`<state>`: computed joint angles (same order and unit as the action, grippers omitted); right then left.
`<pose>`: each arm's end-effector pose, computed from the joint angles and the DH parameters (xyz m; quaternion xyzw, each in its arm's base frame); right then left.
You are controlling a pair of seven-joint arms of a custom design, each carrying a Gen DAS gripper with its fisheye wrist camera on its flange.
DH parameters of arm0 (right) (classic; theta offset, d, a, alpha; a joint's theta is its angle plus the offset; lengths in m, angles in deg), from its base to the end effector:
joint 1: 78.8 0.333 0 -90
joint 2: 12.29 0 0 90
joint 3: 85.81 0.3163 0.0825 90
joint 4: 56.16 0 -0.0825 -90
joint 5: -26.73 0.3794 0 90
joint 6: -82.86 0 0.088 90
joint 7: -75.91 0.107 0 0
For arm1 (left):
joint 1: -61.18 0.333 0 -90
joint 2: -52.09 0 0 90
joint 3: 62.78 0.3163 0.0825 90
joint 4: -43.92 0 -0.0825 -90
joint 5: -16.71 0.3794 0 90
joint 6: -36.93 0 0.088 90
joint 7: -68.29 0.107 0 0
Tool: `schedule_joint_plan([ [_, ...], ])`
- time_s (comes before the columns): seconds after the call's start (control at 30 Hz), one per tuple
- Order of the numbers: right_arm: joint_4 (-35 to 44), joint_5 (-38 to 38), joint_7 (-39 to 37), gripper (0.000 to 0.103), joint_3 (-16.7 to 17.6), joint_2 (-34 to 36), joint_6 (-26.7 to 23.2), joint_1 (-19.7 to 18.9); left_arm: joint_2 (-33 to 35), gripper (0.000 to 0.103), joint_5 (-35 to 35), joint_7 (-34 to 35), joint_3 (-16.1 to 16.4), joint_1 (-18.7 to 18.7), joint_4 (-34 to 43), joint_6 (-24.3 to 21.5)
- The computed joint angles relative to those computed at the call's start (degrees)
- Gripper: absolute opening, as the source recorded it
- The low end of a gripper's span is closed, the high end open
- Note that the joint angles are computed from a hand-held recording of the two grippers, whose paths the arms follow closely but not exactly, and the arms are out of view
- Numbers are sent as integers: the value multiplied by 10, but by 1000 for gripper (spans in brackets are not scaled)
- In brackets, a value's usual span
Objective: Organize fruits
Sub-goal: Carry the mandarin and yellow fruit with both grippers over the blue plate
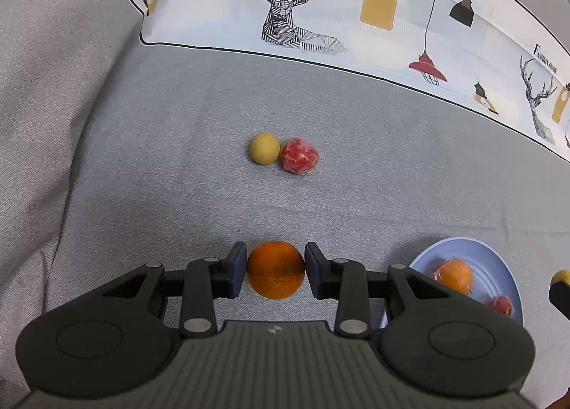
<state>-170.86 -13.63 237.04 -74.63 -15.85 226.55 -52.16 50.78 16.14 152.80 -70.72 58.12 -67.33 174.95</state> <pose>0.4519 0.3600 0.5487 -0.6129 0.6914 -0.2325 0.3036 0.5772 -0.1129 0.5462 -0.6540 0.7166 -0.1958 0.1430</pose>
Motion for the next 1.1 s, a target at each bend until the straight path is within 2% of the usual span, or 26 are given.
schedule_joint_plan([
  [0.57,3,3,-8,26,0,3,-1,2,0,39,-1,-2,0,0,0,0],
  [0.77,5,5,-11,26,-1,6,-6,4,-4,39,-10,1,1,0,-4,13],
  [1.0,15,22,-37,26,-2,12,-27,9,-20,30,-71,81,-3,-9,-27,63],
  [1.1,14,29,-41,26,-2,11,-32,10,-24,30,-99,112,-4,-14,-33,75],
])
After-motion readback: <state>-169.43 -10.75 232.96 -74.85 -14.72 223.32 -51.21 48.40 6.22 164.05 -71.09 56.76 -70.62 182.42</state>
